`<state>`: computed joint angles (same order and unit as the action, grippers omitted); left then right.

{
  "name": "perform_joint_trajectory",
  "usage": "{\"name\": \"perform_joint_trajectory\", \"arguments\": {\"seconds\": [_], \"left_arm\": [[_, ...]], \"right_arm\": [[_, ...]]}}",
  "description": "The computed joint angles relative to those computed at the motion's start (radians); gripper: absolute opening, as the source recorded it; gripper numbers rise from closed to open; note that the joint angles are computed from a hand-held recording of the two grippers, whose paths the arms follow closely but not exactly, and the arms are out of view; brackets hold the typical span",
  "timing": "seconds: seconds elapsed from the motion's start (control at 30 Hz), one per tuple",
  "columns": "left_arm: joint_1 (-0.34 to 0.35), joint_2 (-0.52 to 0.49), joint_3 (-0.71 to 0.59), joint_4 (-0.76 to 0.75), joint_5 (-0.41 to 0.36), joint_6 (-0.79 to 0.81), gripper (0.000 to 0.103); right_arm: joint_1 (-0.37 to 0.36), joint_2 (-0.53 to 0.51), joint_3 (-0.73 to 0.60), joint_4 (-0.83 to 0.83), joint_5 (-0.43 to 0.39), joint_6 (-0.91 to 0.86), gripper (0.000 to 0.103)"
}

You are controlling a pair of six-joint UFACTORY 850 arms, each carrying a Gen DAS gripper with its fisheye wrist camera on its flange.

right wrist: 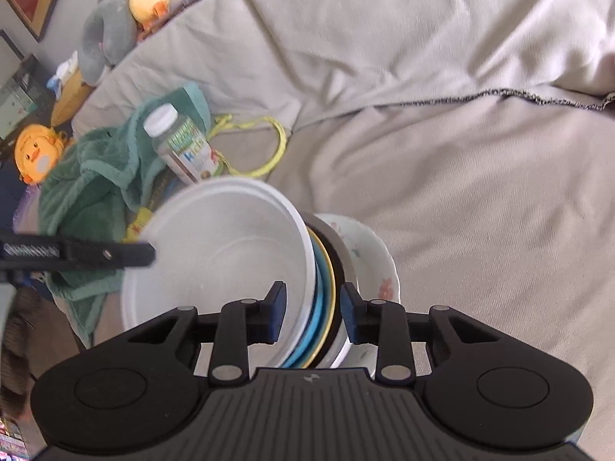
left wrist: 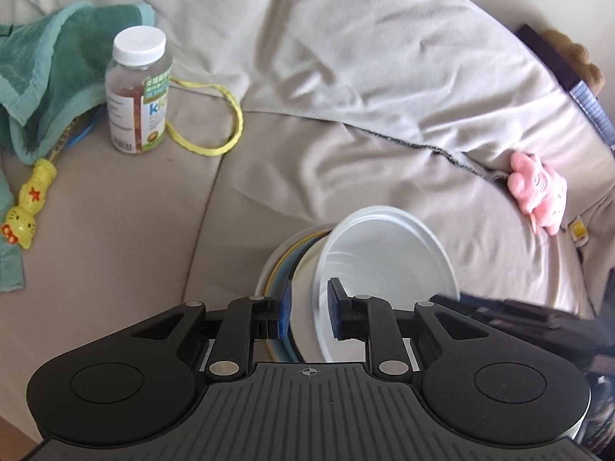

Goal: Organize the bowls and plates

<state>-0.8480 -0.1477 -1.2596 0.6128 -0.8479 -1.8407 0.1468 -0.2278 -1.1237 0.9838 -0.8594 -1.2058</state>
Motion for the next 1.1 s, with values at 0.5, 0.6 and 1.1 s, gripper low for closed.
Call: {"name": "perform_joint_trajectory", "arguments": {"seconds": [0.5, 0.6, 1.1], "left_arm": [[-0.001, 0.073, 0.152, 0.033, 0.141, -0.173, 0.039], [0.021, 0.069, 0.174, 0.002, 0.199, -0.176, 0.043], [0.088, 0.006, 0.149, -0.261, 0.277, 0.08, 0.051]], "right_arm": [[0.028, -0.019, 0.008, -0.053, 0.037, 0.067, 0.051], [0.033, -0.017, 0.006, -0.065, 0.046, 0.076, 0.055], [0.051, -0.083, -0.038, -0.138, -0.03, 0.146, 0.066]]}}
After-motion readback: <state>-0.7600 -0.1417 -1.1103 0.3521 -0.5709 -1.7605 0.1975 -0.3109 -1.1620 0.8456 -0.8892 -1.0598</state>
